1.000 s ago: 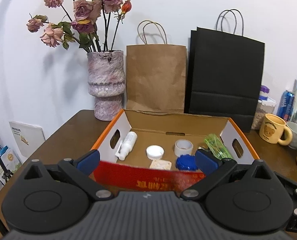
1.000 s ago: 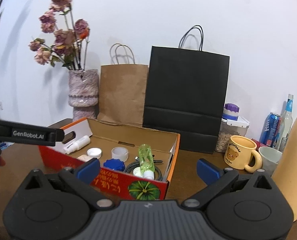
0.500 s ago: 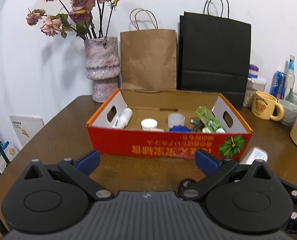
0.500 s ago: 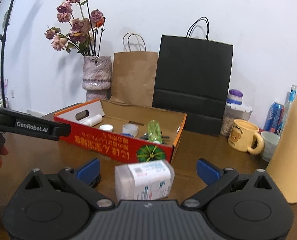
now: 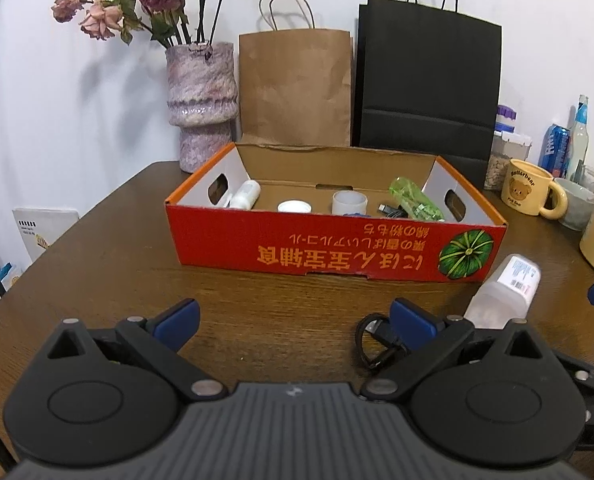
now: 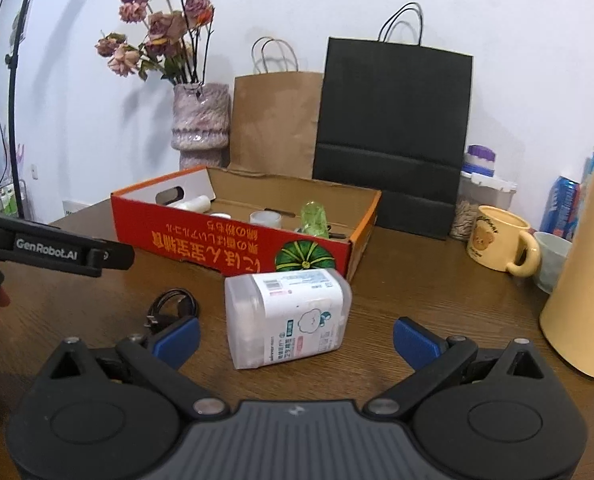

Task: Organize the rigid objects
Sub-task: 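Close the right gripper on the white container while the left gripper approaches the black cable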

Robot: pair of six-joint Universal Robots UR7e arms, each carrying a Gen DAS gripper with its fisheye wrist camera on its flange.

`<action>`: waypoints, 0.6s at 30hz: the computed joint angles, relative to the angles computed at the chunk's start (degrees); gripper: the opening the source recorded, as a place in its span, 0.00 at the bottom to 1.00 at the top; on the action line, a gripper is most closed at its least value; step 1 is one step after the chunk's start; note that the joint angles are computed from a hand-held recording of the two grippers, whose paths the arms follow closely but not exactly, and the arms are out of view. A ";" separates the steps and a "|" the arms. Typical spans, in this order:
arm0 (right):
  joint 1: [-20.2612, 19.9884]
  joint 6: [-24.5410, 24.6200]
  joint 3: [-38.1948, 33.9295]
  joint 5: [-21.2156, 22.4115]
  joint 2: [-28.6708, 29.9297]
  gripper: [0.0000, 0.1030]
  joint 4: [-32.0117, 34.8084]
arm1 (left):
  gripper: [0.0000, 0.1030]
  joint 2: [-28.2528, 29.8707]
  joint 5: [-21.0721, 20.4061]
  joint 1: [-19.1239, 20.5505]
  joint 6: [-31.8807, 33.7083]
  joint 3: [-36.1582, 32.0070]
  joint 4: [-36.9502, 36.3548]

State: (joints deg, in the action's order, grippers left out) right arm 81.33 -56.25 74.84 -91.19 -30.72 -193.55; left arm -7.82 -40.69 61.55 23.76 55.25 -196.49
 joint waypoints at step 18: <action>0.22 0.92 -16.35 -0.38 6.90 0.99 17.33 | 1.00 0.33 0.80 1.10 -3.37 -1.38 4.08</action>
State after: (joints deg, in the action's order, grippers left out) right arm 81.55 -55.33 58.49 -91.58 -23.82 -176.22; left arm -7.49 -39.89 62.65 20.39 53.88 -192.41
